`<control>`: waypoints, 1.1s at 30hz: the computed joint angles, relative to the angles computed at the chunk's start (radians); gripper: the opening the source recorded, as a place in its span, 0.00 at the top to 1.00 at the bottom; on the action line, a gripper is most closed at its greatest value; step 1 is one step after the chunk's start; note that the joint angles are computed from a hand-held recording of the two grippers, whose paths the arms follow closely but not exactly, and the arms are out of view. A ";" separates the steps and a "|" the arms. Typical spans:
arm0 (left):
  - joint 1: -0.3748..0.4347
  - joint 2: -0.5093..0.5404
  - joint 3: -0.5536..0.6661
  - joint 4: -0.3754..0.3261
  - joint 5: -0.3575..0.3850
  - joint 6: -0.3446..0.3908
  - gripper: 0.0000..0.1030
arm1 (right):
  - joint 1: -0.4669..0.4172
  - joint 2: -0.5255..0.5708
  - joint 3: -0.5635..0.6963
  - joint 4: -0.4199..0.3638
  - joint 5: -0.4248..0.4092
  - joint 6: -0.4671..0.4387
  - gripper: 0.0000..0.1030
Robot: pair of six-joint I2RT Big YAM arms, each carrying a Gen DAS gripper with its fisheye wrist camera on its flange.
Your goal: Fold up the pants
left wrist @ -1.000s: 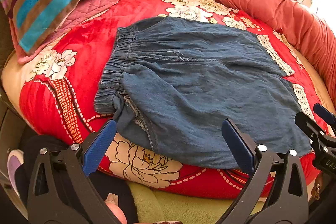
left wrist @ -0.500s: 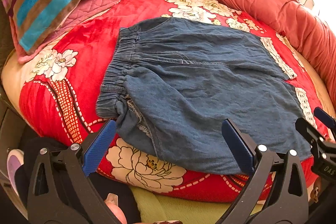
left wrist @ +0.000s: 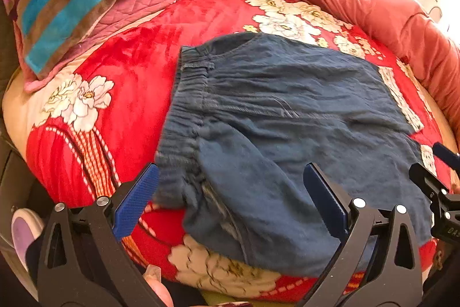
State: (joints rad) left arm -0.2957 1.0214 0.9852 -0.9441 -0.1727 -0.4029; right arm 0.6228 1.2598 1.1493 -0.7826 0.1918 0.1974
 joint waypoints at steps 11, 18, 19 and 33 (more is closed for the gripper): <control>0.149 0.150 0.114 0.021 0.040 0.078 0.08 | -0.054 0.222 0.215 0.026 -0.032 -0.172 0.04; 0.238 0.273 0.205 0.007 0.074 0.131 0.08 | -0.084 0.408 0.416 -0.034 -0.120 -0.271 0.04; 0.250 0.296 0.223 0.002 0.080 0.141 0.08 | -0.087 0.429 0.439 -0.044 -0.133 -0.281 0.04; 0.265 0.481 0.344 0.040 0.121 0.258 0.10 | -0.098 0.756 0.851 -0.244 -0.197 -0.463 0.04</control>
